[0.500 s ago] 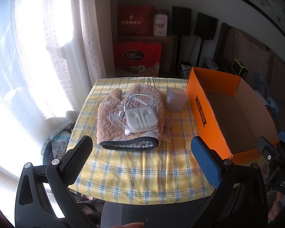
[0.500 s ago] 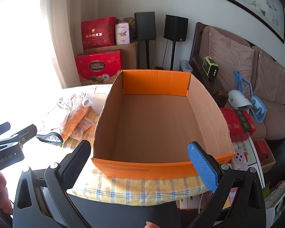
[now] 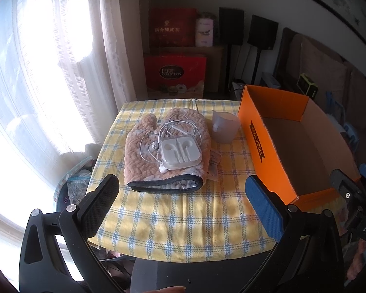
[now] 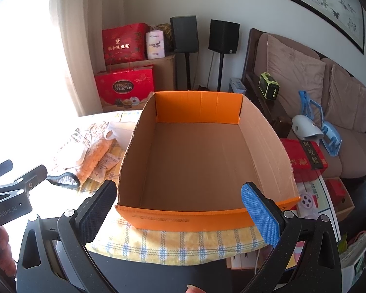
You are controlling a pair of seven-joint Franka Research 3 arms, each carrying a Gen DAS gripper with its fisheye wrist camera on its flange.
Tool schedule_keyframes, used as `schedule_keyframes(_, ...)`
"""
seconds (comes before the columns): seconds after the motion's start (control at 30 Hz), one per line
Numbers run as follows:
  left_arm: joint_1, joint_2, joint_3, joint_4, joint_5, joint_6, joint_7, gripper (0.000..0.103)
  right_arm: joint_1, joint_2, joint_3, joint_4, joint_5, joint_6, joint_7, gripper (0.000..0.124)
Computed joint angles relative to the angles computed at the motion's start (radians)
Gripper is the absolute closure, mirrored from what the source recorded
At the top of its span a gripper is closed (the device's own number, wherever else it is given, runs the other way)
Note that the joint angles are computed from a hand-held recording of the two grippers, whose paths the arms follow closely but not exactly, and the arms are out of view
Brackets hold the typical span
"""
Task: Organize objects
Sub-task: 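Move the right tool to the box wall while the left tool approaches the table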
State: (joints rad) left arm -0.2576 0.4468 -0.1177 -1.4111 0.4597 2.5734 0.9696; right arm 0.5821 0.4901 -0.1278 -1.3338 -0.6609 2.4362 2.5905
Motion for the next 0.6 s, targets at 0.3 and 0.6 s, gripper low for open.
schedule_keyframes(0.3,-0.001,-0.008,0.001,-0.012,0.006,0.001,-0.004,0.000,-0.004,-0.003,0.000,-0.005,0.006,0.003,0.001,0.021)
schedule_keyframes(0.6,-0.001,-0.007,-0.001,-0.003,0.006,-0.005,0.004,0.000,-0.005,-0.003,0.001,-0.004,0.010,0.006,-0.003,0.021)
